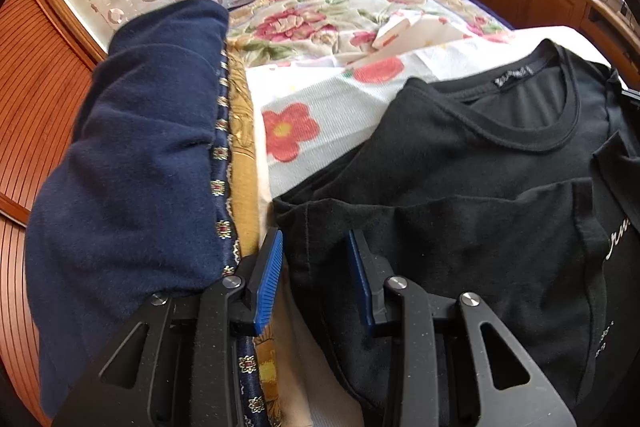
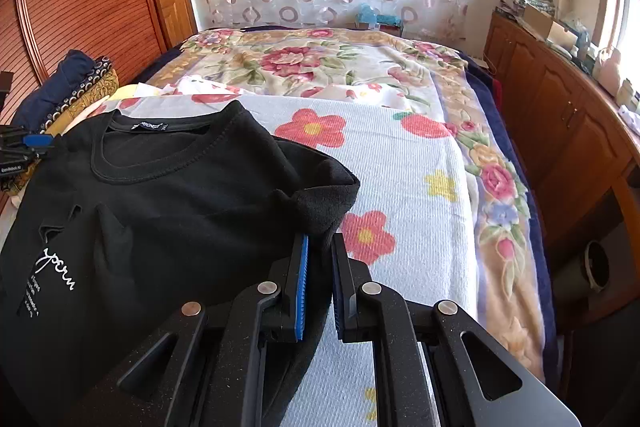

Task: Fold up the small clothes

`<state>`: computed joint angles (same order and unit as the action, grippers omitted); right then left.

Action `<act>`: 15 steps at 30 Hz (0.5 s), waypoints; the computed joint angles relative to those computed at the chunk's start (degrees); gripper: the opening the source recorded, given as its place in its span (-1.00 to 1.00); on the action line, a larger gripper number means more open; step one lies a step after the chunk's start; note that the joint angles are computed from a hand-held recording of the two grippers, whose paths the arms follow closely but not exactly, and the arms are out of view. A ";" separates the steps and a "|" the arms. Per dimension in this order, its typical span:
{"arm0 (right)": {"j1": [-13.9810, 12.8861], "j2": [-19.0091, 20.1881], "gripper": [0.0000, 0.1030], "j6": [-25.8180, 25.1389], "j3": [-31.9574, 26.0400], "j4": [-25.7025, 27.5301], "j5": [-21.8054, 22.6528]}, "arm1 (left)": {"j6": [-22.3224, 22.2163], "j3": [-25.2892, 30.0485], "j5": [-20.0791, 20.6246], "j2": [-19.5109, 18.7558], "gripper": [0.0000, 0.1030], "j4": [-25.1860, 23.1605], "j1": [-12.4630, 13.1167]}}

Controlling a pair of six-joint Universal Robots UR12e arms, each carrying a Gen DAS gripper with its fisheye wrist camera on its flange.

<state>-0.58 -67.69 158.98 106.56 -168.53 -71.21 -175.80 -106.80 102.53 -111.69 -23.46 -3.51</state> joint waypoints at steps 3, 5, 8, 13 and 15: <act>-0.16 0.04 -0.79 0.07 -0.14 0.33 0.50 | 0.61 -0.02 -0.29 -0.01 -0.33 0.00 0.08; -0.37 0.13 -0.77 0.18 -0.38 0.88 1.32 | 1.02 -0.31 -0.66 0.14 -0.66 0.48 0.24; -0.56 0.53 -0.65 -0.49 -1.11 1.85 2.49 | 0.98 -1.10 -2.49 0.60 -0.89 2.69 0.90; -0.14 1.15 -0.55 -0.16 -2.96 5.00 2.90 | -0.04 -3.95 -4.22 2.69 -0.90 10.65 1.20; 0.51 1.15 -0.81 -2.65 -3.45 6.33 2.14 | -0.19 -4.90 -4.56 3.49 -0.90 13.28 1.09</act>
<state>-0.07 -66.55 156.33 103.11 -162.21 -69.07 -175.99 -111.70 97.97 -108.19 -10.17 -2.42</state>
